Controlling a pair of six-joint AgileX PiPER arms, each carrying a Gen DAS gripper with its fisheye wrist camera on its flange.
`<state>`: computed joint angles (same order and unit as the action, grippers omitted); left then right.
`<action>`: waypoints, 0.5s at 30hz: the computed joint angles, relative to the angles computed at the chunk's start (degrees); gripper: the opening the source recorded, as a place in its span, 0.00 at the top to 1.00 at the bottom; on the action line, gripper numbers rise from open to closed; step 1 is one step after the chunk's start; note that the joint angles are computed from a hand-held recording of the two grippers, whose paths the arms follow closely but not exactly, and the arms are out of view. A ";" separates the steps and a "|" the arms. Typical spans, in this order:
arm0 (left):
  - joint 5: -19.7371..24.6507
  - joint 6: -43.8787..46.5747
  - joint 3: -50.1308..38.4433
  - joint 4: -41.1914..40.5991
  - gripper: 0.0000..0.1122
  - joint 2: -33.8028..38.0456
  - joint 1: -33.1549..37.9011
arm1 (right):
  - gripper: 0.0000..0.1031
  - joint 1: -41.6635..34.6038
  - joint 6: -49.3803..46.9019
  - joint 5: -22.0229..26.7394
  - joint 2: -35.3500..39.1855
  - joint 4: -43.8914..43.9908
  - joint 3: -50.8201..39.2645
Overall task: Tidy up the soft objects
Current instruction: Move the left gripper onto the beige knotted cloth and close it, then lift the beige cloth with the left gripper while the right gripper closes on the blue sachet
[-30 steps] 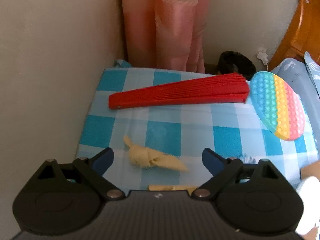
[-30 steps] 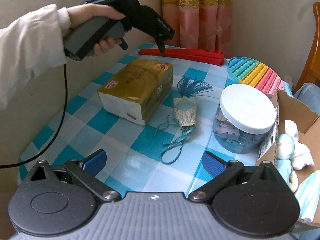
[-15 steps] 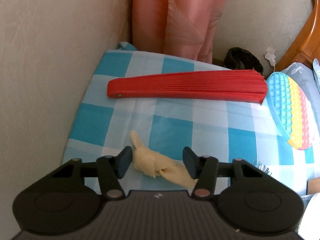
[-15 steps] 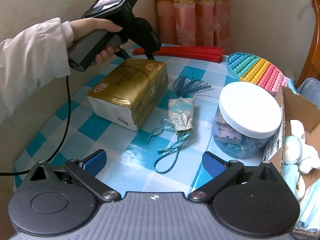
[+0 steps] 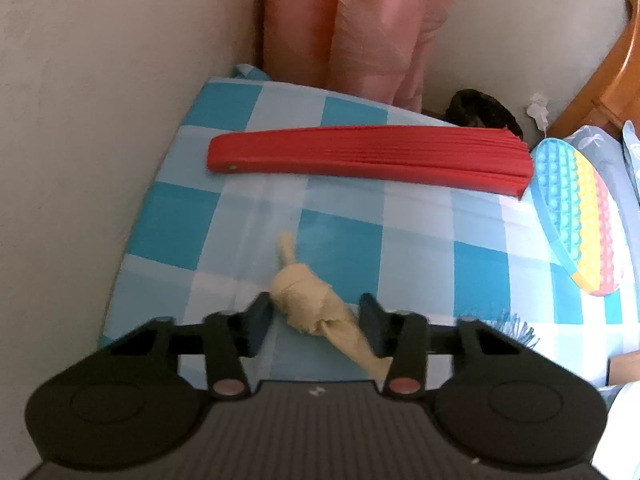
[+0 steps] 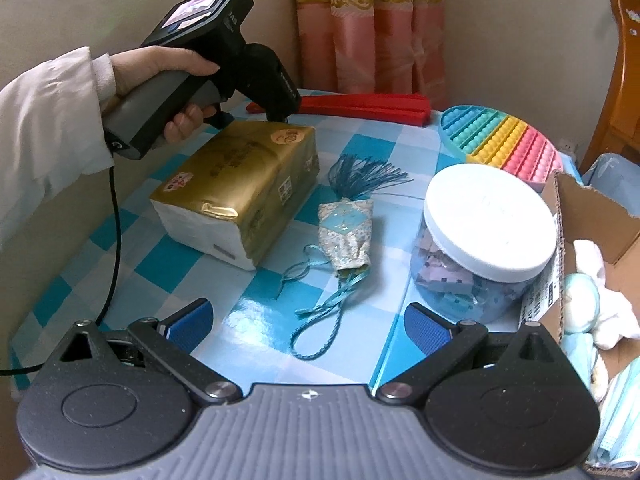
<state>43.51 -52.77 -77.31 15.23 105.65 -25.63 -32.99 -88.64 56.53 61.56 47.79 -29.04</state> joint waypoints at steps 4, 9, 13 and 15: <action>-0.56 -1.18 0.39 0.98 0.68 -0.12 -0.04 | 0.00 1.04 -0.31 -2.12 0.11 1.32 0.76; -0.52 -1.43 0.38 1.48 0.68 -0.13 0.12 | 0.16 5.38 -1.26 -7.96 -0.20 3.72 2.98; -0.61 -1.98 0.38 2.08 0.68 -0.03 -0.01 | 0.25 11.50 0.42 -15.73 0.45 5.69 4.53; -0.60 -2.21 0.30 2.41 0.68 0.09 -0.19 | 0.28 14.39 0.66 -19.87 1.19 7.19 5.20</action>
